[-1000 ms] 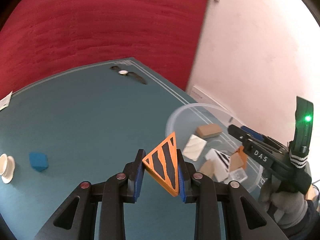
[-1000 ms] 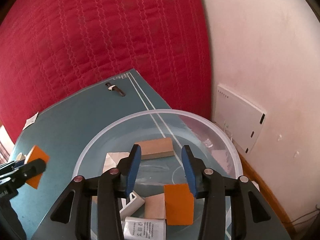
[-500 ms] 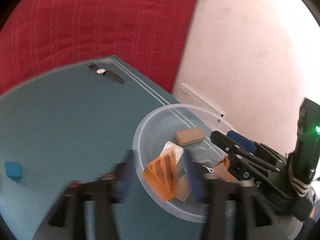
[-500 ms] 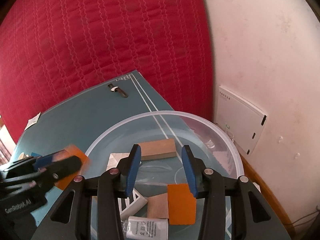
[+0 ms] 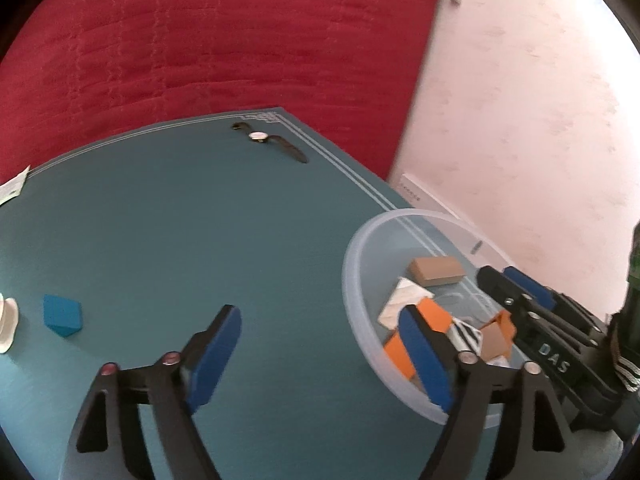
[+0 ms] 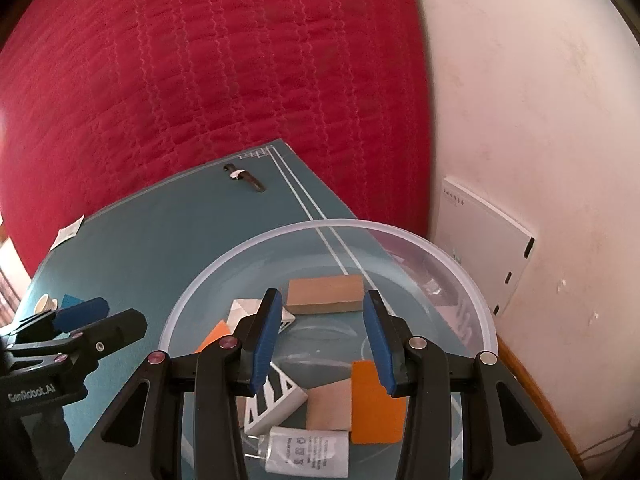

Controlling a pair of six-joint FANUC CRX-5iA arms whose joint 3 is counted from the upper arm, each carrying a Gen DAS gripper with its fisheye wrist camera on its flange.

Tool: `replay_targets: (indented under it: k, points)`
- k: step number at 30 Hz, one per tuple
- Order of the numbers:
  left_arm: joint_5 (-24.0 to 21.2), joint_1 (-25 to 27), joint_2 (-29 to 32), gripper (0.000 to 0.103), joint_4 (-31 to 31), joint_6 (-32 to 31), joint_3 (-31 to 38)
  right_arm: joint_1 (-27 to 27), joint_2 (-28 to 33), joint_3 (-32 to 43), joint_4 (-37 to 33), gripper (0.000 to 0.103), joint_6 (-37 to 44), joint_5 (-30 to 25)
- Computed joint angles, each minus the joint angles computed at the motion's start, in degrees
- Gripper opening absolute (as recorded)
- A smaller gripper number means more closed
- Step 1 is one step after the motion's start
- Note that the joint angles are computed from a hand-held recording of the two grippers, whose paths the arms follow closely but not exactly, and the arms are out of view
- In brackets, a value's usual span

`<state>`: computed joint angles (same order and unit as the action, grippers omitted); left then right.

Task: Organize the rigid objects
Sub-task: 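Lower the orange striped wedge into the bowl and open the left gripper, then move both open grippers back from the bowl toward the white cup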

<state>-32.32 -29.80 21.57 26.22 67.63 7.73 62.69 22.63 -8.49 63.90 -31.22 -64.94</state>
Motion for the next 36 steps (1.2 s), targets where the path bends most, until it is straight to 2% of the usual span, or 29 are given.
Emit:
replay_targets:
  k: [6,16,20,26,36]
  points:
    - [0.94,0.6,-0.77,0.088,-5.31,4.71,0.13,0.79,1.68,1.92,1.28,0.044,1.76,-2.51]
    - [1.08,2.06,-1.87,0.091,-8.87,7.73,-0.6,1.87,3.97,4.88,2.9,0.044,4.69,-4.03]
    - [1.2,2.89,-2.78,0.092,-11.74,9.4,-1.25,2.17,4.54,5.68,3.89,0.056,6.0,-3.15]
    - [0.16,4.51,-3.69,0.092,-17.32,14.11,-1.26,2.48,5.73,7.27,4.73,0.056,8.18,-1.9]
    - [-0.48,7.76,-5.11,0.092,-20.36,17.74,-2.46,2.91,7.42,10.24,3.88,0.056,12.74,1.03]
